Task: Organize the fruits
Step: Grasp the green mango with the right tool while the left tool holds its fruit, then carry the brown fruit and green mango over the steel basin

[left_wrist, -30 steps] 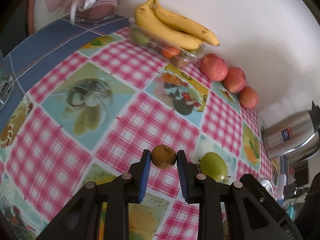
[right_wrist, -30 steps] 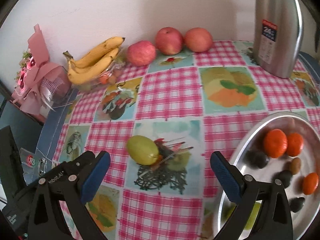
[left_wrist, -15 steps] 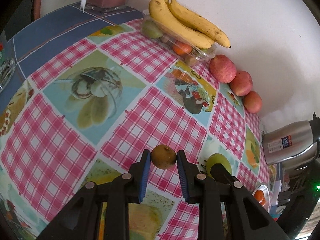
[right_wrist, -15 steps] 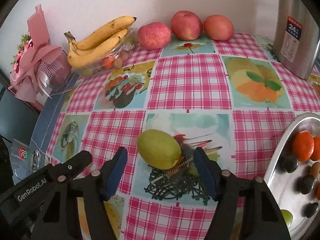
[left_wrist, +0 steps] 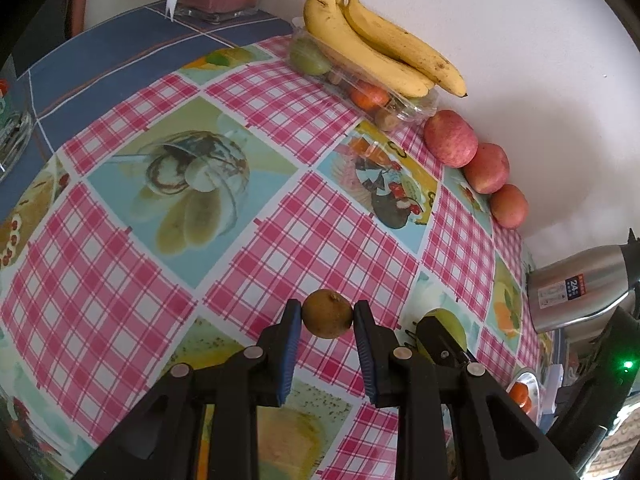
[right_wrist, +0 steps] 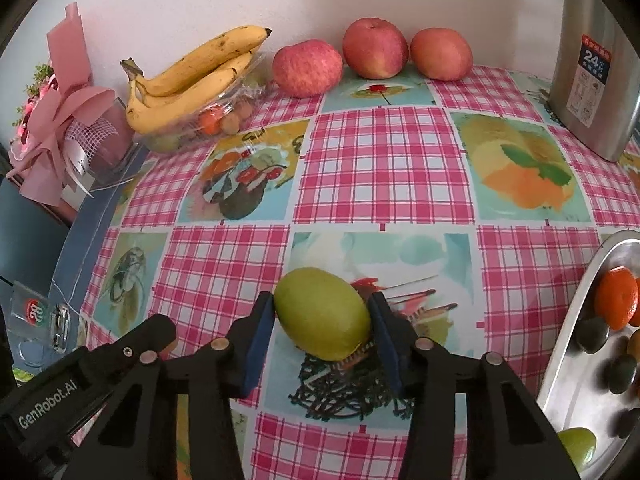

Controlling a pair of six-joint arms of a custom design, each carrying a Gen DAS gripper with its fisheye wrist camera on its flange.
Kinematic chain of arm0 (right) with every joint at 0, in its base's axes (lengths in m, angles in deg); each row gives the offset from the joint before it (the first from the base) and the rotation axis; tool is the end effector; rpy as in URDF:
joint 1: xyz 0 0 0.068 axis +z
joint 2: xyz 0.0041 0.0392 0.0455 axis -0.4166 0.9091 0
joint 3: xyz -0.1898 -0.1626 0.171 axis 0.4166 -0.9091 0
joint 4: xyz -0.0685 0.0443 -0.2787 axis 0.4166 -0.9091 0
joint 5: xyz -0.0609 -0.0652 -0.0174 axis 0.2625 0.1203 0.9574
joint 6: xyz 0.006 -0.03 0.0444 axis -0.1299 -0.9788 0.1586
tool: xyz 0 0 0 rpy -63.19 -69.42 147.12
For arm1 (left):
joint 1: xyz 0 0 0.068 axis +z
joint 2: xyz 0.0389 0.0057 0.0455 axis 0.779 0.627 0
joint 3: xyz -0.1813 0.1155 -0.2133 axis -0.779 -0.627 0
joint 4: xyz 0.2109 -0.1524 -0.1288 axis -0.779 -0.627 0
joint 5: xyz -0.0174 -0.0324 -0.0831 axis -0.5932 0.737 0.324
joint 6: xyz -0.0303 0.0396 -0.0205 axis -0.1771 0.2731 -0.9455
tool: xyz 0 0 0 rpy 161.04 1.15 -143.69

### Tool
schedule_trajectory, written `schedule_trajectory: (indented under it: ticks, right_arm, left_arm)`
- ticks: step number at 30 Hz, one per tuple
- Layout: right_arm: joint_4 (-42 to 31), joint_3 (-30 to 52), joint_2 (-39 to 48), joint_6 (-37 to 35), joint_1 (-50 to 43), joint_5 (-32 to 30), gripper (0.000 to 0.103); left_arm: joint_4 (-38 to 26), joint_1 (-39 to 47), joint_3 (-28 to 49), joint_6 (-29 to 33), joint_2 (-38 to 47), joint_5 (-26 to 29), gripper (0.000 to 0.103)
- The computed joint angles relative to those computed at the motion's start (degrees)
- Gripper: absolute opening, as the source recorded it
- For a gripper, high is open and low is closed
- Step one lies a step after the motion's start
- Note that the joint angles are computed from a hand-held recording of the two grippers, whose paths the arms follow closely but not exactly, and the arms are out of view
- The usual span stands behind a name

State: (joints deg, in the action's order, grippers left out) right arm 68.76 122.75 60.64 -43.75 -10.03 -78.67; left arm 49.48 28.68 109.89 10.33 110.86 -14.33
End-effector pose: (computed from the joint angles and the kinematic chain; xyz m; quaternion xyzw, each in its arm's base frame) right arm 0.3071 0.0938 0.1400 -0.2520 0.9272 0.1927 0.1990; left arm 0.1842 -0.0655 0.1527 -0.4752 0.8316 -0.1064 0.2670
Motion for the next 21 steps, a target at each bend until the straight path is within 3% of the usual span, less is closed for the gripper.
schedule_trajectory:
  ticks: [9,21]
  right_arm:
    - [-1.59,0.21,-0.69,-0.71,-0.52,-0.54,0.049]
    - [-11.43,-0.43,-10.61,-3.63,-7.93,-4.87,0.049]
  left_arm:
    - [-1.42,-0.58,0.88,-0.32,-0.27,-0.37,0.029]
    - [-11.48,-9.36,6.33,-4.52,-3.53,-6.77,0.029]
